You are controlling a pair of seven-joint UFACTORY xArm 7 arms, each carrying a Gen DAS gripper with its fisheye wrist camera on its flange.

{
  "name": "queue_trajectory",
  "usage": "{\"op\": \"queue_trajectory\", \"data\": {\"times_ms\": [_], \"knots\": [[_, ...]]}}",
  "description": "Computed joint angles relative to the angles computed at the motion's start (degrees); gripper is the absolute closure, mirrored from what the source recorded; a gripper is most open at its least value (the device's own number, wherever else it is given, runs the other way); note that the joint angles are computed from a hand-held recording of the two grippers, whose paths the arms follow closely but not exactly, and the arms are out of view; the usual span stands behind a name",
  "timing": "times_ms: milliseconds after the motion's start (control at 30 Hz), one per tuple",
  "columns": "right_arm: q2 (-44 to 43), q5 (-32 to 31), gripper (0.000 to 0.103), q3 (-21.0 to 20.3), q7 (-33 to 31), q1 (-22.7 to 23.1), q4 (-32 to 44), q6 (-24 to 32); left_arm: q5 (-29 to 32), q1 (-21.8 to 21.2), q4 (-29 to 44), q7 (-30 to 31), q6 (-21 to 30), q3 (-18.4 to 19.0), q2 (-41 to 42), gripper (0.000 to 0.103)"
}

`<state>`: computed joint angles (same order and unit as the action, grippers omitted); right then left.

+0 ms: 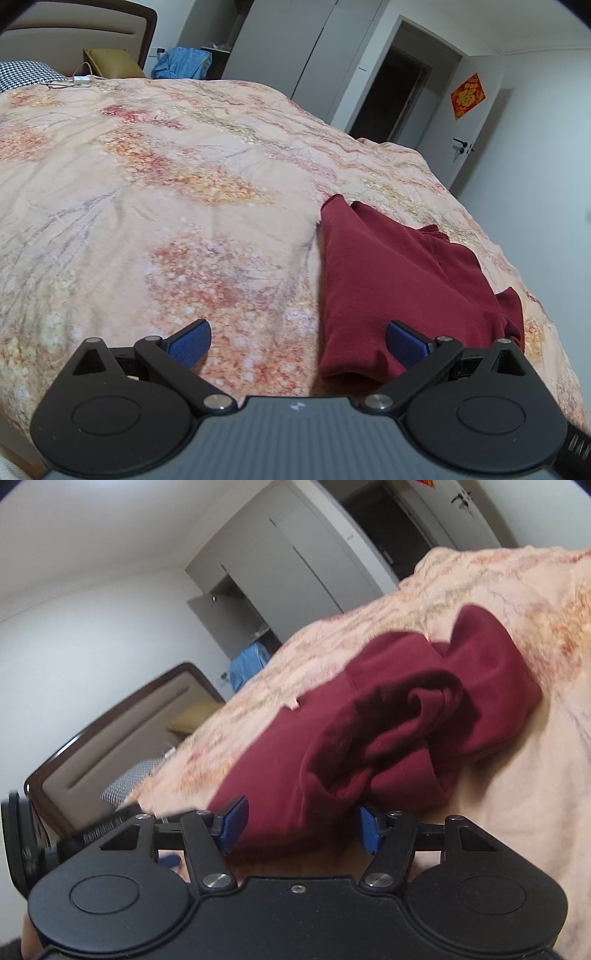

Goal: Fold small clothes
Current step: 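Grasp the shirt bundle edge with the right gripper and lift it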

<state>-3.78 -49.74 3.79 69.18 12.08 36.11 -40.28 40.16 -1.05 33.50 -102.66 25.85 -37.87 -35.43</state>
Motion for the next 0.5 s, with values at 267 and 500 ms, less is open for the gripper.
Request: {"op": "queue_trajectory", "data": {"times_ms": [267, 500], "knots": [[-2.5, -1.4, 0.040, -0.9, 3.4, 0.7, -3.2, -1.7, -0.3, -0.7, 0.4, 0.5, 0.3, 0.3, 0.9, 0.000], [-0.2, 1.6, 0.043, -0.1, 2.3, 0.8, -0.6, -1.9, 0.2, -1.5, 0.7, 0.4, 0.4, 0.5, 1.7, 0.000]]}}
